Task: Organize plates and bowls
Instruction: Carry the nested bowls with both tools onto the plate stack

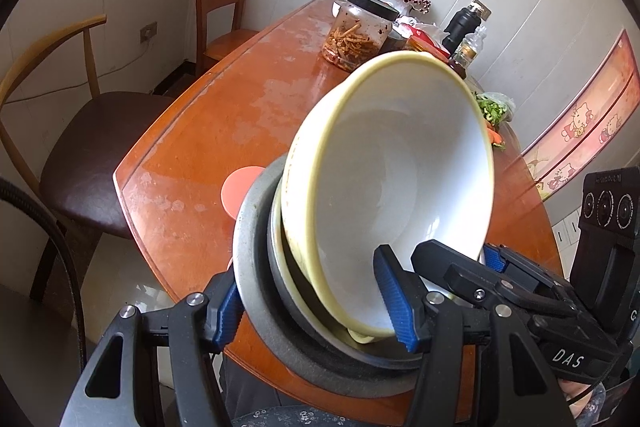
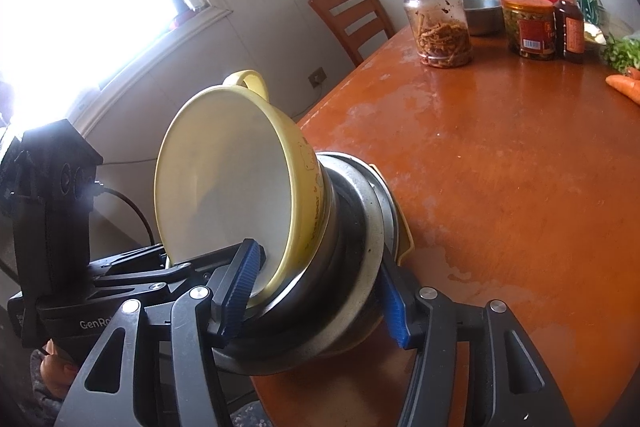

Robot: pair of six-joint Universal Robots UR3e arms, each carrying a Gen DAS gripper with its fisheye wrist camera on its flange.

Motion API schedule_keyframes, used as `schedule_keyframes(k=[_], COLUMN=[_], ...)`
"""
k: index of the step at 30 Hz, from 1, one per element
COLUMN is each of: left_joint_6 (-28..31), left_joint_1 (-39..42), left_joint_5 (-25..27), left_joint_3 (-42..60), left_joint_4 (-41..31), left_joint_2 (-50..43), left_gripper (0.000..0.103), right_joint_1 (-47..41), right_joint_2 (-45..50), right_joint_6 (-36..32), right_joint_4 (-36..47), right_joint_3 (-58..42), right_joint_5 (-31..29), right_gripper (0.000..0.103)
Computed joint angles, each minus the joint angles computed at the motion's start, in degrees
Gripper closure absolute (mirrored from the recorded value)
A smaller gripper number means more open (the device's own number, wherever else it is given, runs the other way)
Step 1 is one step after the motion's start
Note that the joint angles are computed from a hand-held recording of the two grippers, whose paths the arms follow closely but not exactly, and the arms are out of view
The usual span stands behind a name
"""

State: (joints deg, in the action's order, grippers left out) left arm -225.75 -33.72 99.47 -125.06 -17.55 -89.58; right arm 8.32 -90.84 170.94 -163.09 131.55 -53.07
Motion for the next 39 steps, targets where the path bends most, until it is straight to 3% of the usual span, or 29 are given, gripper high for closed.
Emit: schedule_keyframes(k=[10,14,39], left_joint_6=[-0.63,-0.82,-3.01], left_joint_1=[-0.85,-1.37,-6.15], left_joint_5=[1.25,2.04,10.18], left_joint_3=[0.2,0.9,6.02], left_joint_4=[-0.72,-1.66,-9.46], left_joint_2=[0.34,0.11,1.08], left_gripper=[0.043,0.043,0.042], right_joint_1=[-0.2,-0.92,-3.22], right_joint_2=[0.3,-1.04,-9.52], right_joint_6=[0.07,0.44,-0.8], right_joint_4=[-1.46,-3.28,-2.37], right_joint_3=[0.63,1.99,6.08], right_joint_5=[0.42,0.35,-1.76], right_gripper=[0.04,0.033,0.028])
